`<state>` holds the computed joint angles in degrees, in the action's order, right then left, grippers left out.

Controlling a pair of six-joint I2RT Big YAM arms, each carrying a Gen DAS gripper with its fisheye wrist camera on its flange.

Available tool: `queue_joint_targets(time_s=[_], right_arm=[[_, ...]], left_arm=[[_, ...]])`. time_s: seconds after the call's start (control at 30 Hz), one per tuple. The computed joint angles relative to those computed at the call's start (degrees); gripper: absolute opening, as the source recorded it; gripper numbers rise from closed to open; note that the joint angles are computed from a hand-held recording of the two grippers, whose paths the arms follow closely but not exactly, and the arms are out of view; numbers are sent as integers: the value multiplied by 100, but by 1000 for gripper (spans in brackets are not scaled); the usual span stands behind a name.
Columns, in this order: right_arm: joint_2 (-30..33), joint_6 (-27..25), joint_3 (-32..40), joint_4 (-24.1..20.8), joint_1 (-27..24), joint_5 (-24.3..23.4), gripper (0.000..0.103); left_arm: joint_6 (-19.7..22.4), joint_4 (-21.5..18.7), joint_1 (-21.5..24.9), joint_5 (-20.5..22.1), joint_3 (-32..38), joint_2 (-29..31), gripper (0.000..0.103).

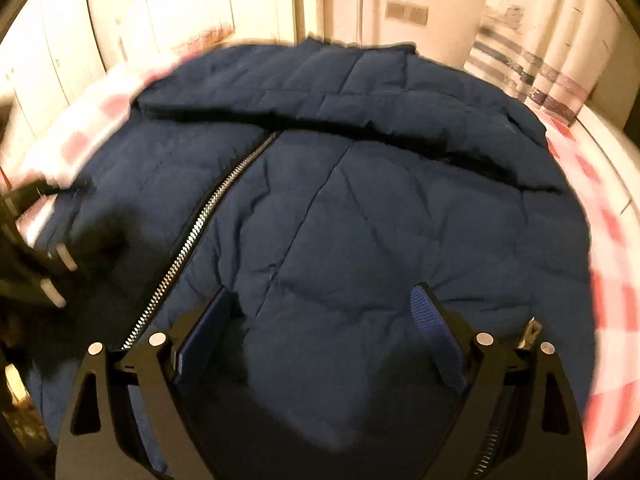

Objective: Fold large clothes
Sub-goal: 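Move both grippers to the jacket hem and smooth the fold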

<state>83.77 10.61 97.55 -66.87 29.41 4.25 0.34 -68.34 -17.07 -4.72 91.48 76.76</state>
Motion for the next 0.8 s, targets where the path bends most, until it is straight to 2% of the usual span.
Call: queue_joint_targets(time_s=[0.03,0.1,0.2,0.3,0.37,0.43,0.47,0.57,0.8], right_arm=[[18,9,38,-43,-2,-9,87],[111,-13,177,-186,73,207,87],[100,38,246,-323,202,501,87],[-180,40,52,-242,280,379,87],[-432,-188,-245,-83,313,205,87],[-563,-291,-616,65,350,242,87],[-622,-221,-726,214,329,201,87],[-534,-218,-607,110,331,222,87],[-608,-172,-723,244,283,134,87]], left_arm=[[-94,40,60,144,-14,3,101],[-135,-59,84,176,94,80,101],[-210,-161,-3,-103,99,-5,101],[-125,-156,-2,53,-70,-296,101],[-16,-117,-11,-97,-312,-438,101],[-96,148,166,230,-571,-548,101],[-131,109,160,236,-548,-544,101],[-131,91,61,19,-468,-458,101],[-159,138,64,16,-551,-528,101]])
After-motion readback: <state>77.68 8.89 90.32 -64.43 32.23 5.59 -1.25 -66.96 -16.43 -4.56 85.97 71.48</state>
